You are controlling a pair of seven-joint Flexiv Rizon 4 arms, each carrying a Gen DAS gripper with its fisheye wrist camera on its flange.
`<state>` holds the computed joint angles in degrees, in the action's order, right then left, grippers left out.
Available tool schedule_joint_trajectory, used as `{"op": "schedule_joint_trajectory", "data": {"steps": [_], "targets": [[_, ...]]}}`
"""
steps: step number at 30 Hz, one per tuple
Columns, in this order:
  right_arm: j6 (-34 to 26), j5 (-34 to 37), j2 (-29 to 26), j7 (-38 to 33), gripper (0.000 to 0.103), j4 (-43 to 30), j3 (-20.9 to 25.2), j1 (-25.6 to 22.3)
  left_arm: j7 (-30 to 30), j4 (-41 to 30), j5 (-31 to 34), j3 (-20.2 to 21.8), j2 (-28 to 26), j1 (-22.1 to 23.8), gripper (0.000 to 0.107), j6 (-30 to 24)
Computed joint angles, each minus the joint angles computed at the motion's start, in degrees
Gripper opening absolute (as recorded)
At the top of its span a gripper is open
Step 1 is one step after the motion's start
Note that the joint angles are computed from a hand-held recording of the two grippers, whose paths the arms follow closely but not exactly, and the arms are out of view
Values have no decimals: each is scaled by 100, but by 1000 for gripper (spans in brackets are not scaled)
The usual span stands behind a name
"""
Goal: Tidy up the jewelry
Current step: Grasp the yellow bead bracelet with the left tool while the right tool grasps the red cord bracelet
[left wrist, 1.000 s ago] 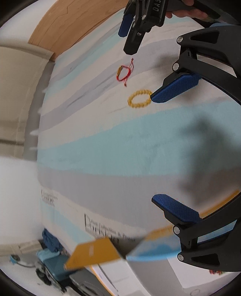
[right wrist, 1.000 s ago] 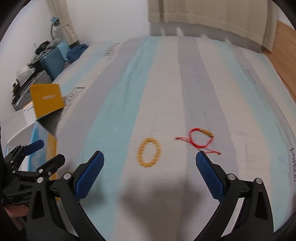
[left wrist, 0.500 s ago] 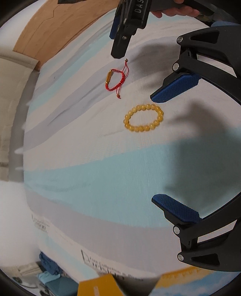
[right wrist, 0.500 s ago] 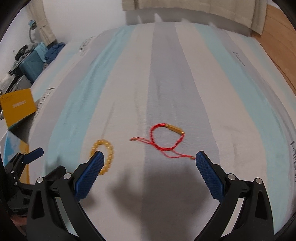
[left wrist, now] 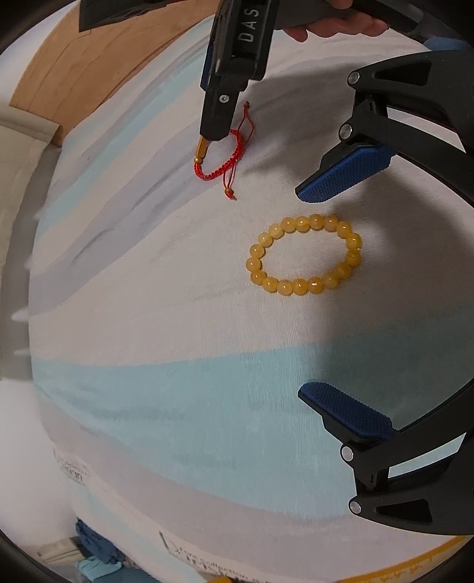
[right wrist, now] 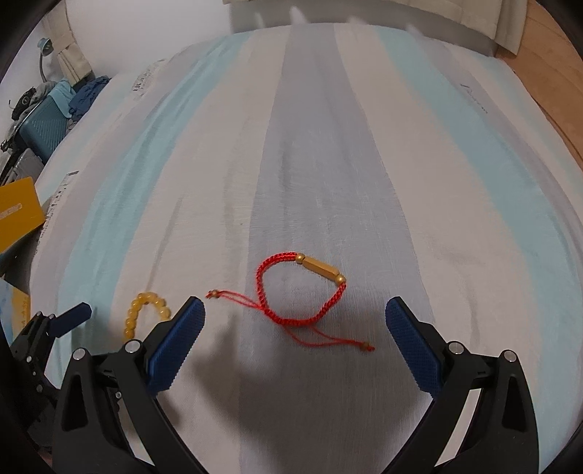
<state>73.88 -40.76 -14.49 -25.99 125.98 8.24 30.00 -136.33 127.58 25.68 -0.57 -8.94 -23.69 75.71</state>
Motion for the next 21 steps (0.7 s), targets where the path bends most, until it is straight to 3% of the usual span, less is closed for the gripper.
{"op": "schedule_joint_trajectory", "data": {"steps": [3, 8, 17, 21], "targets": [[37, 3, -119, -28, 94, -60, -34, 0, 16, -100, 15, -5, -167, -35, 97, 67], [21, 145, -300, -232, 79, -175, -57, -8, -111, -307, 157, 132, -381, -208, 94, -16], [4, 470, -473, -653, 48, -260, -60, 40, -170, -564, 333, 209, -481, -373, 57, -354], [-54, 642, -490, -842, 25, -306, 5, 34, -216, -533, 317, 187, -434, -357, 42, -358]]}}
